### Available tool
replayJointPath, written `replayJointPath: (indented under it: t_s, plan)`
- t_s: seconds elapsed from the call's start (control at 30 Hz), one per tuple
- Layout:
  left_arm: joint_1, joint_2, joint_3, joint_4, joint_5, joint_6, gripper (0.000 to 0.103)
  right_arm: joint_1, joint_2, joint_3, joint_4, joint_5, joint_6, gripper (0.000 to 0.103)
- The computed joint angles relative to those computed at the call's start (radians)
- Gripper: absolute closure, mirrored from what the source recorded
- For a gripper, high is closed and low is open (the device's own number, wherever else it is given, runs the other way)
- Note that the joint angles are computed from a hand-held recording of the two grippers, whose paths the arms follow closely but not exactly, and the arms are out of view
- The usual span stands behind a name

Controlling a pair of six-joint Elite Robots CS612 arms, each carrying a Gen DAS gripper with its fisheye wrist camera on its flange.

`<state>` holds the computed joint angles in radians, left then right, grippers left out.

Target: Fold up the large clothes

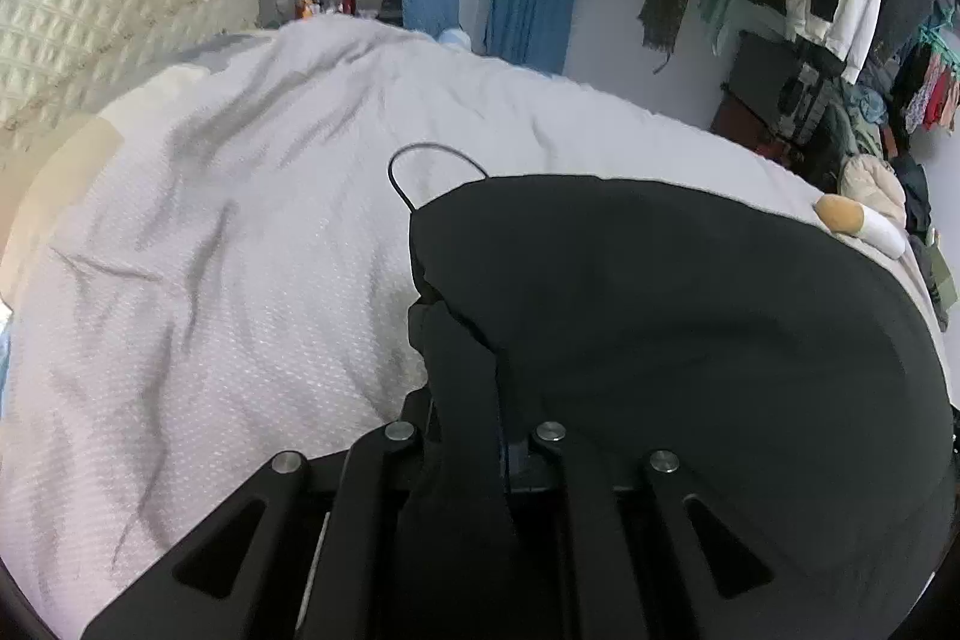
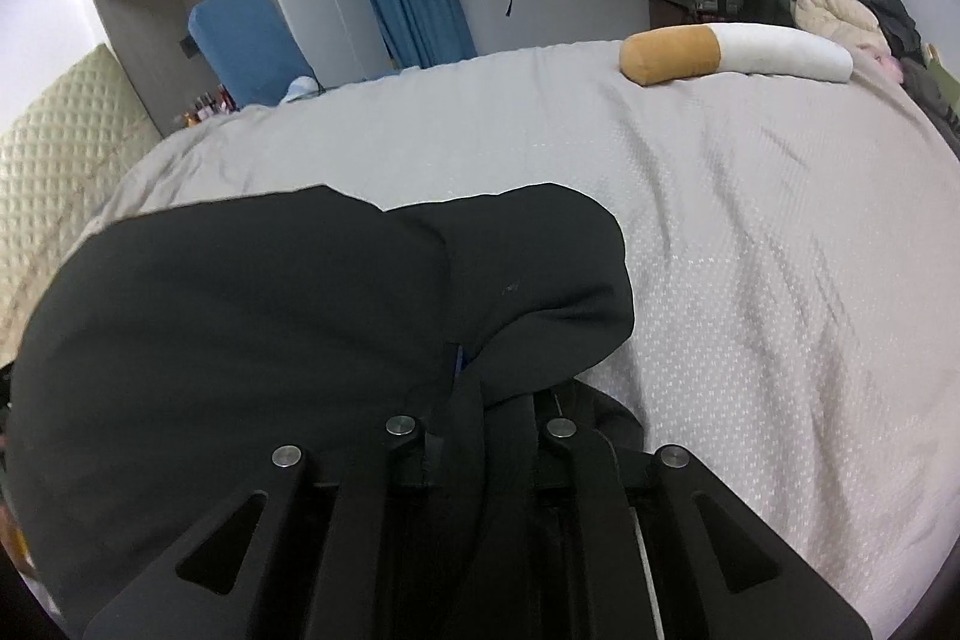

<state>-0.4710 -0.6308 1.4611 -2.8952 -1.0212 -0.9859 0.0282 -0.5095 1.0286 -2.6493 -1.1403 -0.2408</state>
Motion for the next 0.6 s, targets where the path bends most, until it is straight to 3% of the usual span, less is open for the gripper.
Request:
replayJointPath:
  t_s: [0.1, 0.2, 0.27, 0.37, 0.43, 0.5, 0.6]
  plan:
    - [-0.003, -0.021, 0.025, 0.001, -0.013, -0.038, 0.093, -0.006, -0.024, 0.035, -0.023, 0.003, 0.01, 0.088]
    - [-0.009, -0.053, 0.074, -0.046, -0.026, -0.093, 0.091, -0.012, -0.059, 0.078, -0.05, 0.012, 0.019, 0.072]
    - [-0.015, -0.074, 0.106, -0.084, -0.027, -0.114, 0.084, -0.017, -0.082, 0.105, -0.06, 0.028, 0.025, 0.053]
    - [-0.028, -0.109, 0.141, -0.098, -0.022, -0.128, 0.056, -0.02, -0.131, 0.171, -0.121, 0.034, 0.016, 0.043]
    - [-0.047, -0.134, 0.161, -0.081, 0.031, -0.124, 0.03, -0.022, -0.162, 0.211, -0.162, 0.041, 0.005, 0.037]
    - [-0.071, -0.163, 0.182, -0.066, 0.086, -0.109, 0.019, -0.024, -0.19, 0.25, -0.217, 0.046, 0.007, 0.024]
    - [-0.103, -0.206, 0.206, -0.051, 0.142, -0.082, 0.018, -0.028, -0.232, 0.299, -0.279, 0.065, 0.005, 0.015]
